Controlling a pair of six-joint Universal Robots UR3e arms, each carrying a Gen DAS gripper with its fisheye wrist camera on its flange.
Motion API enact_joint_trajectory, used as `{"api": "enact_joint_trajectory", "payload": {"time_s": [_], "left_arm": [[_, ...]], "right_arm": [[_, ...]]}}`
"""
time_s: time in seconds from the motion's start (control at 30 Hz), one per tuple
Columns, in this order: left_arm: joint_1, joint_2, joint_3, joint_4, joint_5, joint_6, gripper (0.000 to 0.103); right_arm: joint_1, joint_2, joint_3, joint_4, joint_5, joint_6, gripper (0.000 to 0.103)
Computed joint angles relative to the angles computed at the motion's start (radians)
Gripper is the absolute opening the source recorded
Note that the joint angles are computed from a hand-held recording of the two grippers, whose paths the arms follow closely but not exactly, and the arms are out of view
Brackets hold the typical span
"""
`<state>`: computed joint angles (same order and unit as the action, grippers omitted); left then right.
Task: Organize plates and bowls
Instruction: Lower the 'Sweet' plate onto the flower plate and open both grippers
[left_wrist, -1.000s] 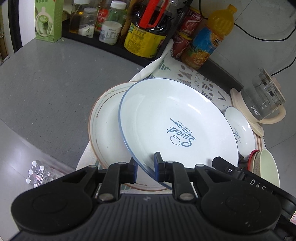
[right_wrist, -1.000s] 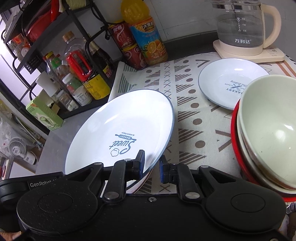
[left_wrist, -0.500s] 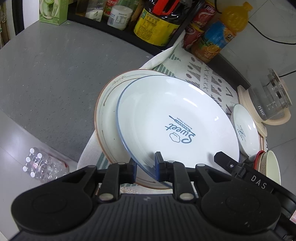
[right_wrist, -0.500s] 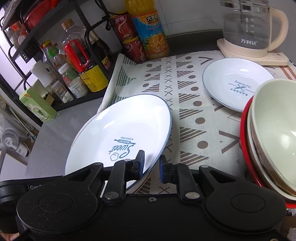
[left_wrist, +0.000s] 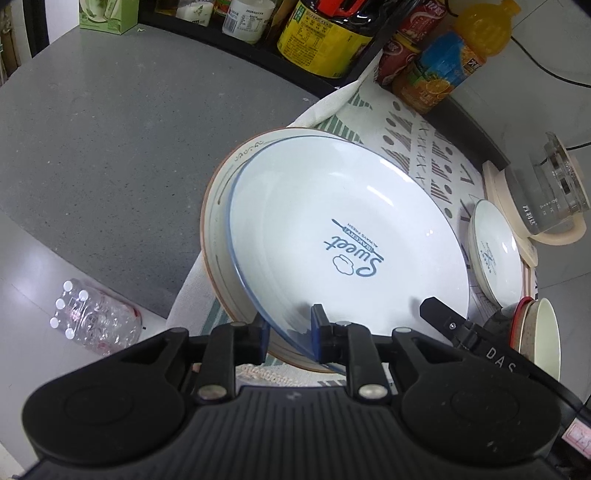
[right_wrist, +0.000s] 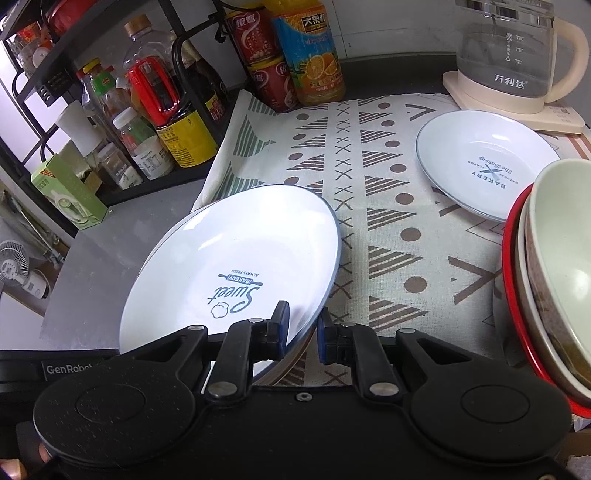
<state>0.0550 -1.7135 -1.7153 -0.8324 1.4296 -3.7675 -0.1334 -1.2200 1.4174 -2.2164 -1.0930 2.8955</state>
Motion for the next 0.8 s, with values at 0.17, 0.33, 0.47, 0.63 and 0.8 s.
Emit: {"api": "enact_joint_trajectory", "payload": {"time_s": [0.17, 0.33, 0.47, 0.63, 0.8], "left_arm": [[0.01, 0.008, 0.037, -0.078, 0.016, 0.018, 0.02], [0.02, 0.017, 0.04, -0.094, 0.044, 0.036, 0.021], [0.039, 0.017, 0.049, -0.099, 0.055, 0.05, 0.026], [0.052, -0.001, 0.065, -0.095, 0.08, 0.058, 0.027], [0.065, -0.032, 0.077, -0.09, 0.079, 0.066, 0.027]], "right_arm": [[0.009, 0.008, -0.008, -0.002, -0.01, 0.007, 0.013], [0.009, 0.021, -0.019, -0.009, -0.015, 0.017, 0.011], [0.009, 0.03, -0.023, -0.011, -0.017, 0.023, 0.01], [0.016, 0.048, -0.038, -0.009, -0.031, 0.029, 0.01], [0.019, 0.071, -0.065, 0.011, -0.042, 0.04, 0.01]]}}
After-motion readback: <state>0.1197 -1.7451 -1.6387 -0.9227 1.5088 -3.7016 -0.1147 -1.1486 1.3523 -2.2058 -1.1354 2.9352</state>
